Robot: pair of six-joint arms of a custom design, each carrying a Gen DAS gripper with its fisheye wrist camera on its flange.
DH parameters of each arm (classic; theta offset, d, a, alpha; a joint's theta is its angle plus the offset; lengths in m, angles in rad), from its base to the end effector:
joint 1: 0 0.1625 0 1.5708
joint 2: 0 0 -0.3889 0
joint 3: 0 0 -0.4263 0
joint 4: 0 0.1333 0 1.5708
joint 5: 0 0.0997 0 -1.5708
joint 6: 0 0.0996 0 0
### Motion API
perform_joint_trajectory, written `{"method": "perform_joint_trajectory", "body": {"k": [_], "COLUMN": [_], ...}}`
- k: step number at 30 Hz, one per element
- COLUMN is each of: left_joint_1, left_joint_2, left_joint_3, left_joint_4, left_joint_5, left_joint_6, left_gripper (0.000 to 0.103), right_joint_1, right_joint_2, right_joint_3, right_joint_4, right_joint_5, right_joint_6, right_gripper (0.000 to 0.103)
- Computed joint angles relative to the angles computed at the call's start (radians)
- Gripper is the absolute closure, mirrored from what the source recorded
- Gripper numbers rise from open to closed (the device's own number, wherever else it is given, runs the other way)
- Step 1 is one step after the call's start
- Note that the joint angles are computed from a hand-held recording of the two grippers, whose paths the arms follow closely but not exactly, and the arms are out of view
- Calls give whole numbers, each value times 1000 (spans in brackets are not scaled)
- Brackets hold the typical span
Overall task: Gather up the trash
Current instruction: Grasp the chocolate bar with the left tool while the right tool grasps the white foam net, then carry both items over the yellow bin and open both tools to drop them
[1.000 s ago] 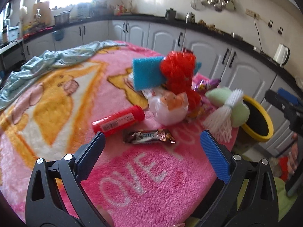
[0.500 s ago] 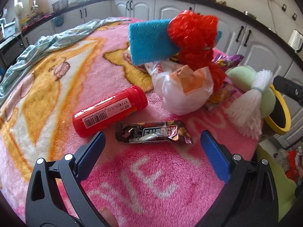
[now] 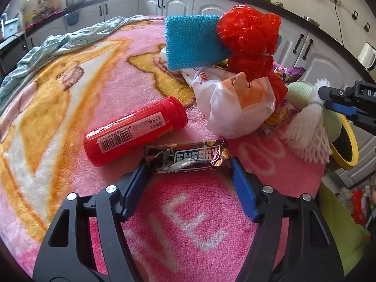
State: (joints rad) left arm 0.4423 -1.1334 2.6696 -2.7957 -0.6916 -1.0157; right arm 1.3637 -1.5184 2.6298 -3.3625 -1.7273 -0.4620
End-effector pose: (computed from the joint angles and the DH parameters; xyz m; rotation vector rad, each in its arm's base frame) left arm -0.1405 -0.2989 -0.0023 0.3049 2.3313 -0.7924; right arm 0.0435 -0.3655 0.1550 0.2646 -2.6453 0.8199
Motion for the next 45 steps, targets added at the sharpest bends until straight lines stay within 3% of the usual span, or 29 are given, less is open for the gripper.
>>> {"method": "perform_joint_trajectory", "body": {"k": [1,6,8,17,27,36,45], "left_joint_1": [-6,-15,-16,-27,-127,-205,-181], "left_joint_2": [0,-25,-26,-20,-63,-116,12], "left_joint_3": [3,28,32,76,98,83,-55], "left_joint_4": [-1,-39,-56,-254,-269,-239,-318], "left_joint_5": [-2,-13,-20,-82,-130,-149,-164], "left_joint_6": [-5,8,18,113,144,172,351], "left_gripper": [46,64,87,96,103,103,103], "right_joint_1": [-7,-10,-7,19,39,10,-88], "right_joint_2": [-11,-52,-67,-119,-252,-486,-726], "right_joint_3": [0,20,31,58,98,127,124], "right_joint_4": [17,27,22,4,77,229,342], "right_joint_5": [13,55,64,85,114,185,289], "right_joint_6": [2,-27,-34,-74,-105,-131,-164], "right_gripper": [89,91,91,91,91,91,91]}}
